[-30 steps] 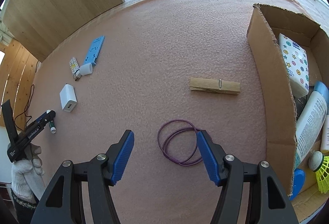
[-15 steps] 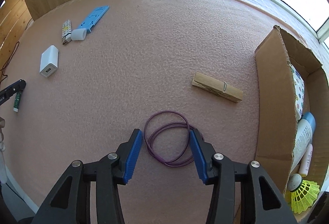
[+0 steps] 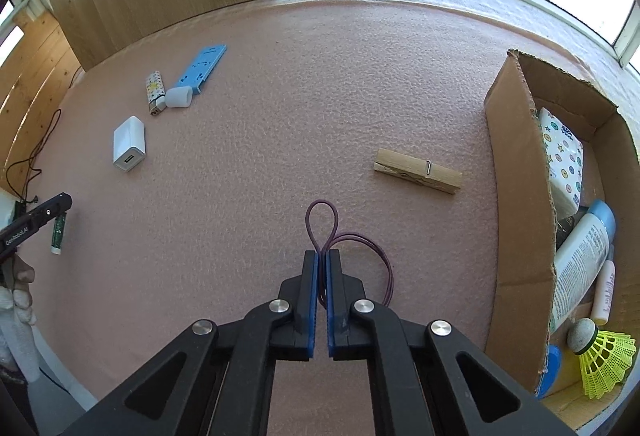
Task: Organize objects
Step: 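Close the right gripper on the purple rubber bands while the left gripper lifts the glue stick, then carry the glue stick with the left gripper while the right gripper carries the rubber bands over the box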
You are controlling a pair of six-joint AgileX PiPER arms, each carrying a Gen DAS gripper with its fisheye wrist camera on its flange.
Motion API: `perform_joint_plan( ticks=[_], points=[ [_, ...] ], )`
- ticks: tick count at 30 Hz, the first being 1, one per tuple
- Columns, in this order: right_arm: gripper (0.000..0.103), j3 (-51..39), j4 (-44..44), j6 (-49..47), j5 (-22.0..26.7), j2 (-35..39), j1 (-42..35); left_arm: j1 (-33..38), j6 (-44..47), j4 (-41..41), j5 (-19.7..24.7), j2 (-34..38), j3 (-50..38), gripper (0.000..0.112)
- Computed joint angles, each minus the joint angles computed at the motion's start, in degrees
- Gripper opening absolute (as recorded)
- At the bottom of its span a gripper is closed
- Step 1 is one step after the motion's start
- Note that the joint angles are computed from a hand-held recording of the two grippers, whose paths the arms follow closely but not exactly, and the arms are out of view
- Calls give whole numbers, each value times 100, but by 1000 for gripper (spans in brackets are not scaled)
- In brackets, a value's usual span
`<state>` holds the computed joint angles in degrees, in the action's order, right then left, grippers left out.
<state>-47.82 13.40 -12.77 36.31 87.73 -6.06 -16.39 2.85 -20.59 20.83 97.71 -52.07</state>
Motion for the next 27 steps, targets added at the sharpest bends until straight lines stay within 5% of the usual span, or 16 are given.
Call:
perform_joint_plan(
  ticks=[14, 27],
  points=[
    [3, -164, 1088, -1207, 1131, -1429, -1313, -1040, -379, 5, 496, -231, -1119, 16],
    [3, -484, 1696, -2694, 2027, -1720, -3512, -2641, -1315, 583, 1195, 1278, -3956, 16]
  ],
)
